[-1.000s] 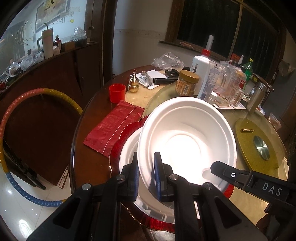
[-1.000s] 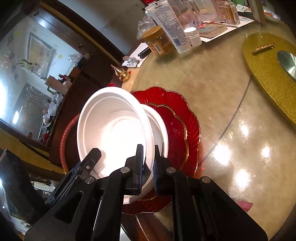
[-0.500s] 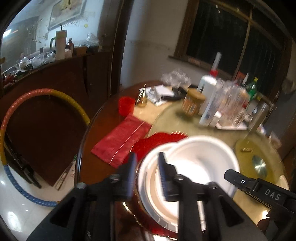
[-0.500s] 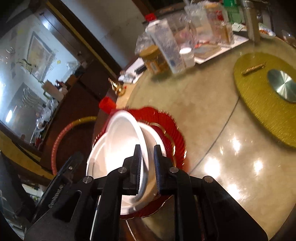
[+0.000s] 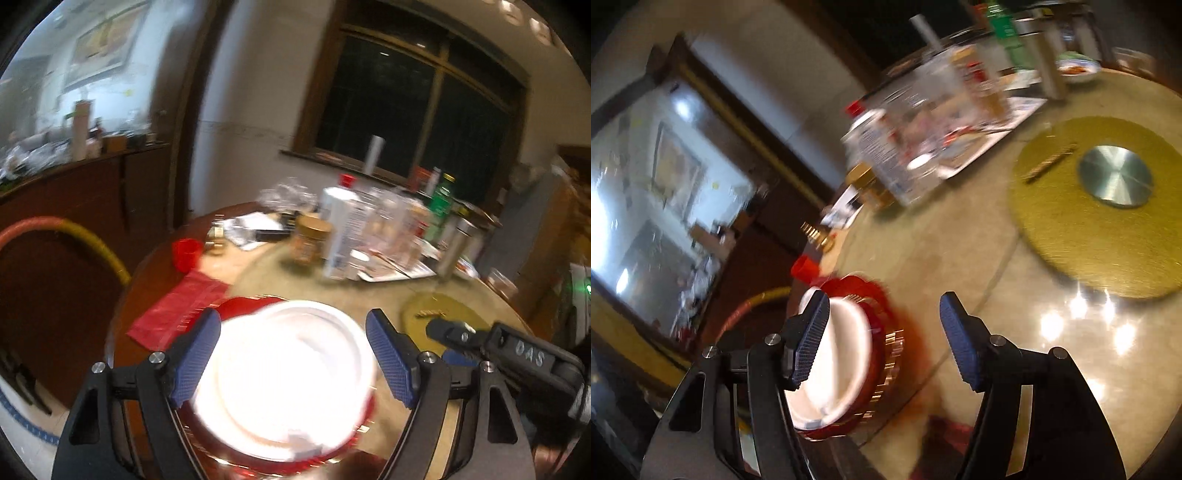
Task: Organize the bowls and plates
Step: 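Move the left gripper to the large ribbed cream plastic bowl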
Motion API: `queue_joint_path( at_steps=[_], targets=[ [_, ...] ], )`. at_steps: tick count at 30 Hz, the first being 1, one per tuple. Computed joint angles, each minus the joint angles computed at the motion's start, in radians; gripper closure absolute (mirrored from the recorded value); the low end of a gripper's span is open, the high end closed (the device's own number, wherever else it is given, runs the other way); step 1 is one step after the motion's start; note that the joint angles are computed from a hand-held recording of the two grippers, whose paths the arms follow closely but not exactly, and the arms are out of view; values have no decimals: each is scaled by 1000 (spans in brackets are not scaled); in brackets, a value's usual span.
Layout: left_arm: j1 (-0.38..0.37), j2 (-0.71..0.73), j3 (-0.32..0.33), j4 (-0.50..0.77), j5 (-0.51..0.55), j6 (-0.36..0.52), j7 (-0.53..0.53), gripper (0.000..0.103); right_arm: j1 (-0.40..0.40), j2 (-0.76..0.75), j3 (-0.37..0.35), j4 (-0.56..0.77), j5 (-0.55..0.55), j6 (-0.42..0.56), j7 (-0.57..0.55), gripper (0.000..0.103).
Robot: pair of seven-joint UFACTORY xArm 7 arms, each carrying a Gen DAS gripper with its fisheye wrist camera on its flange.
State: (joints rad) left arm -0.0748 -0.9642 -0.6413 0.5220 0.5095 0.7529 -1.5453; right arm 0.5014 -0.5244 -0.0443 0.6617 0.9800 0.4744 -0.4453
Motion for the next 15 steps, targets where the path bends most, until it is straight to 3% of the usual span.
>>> queue_joint_path(
  at_steps=[7, 10, 15],
  targets=[
    [43, 215, -78, 114, 82, -192, 55, 22, -118, -44, -94, -73, -50, -10, 29, 36],
    [64, 347, -108, 180, 125, -270, 89, 22, -151, -30, -140, -67, -68, 29, 19, 36],
    [27, 598, -74, 300, 147, -306, 141, 22, -228, -26, -177, -55, -69, 25, 10, 36]
  ],
)
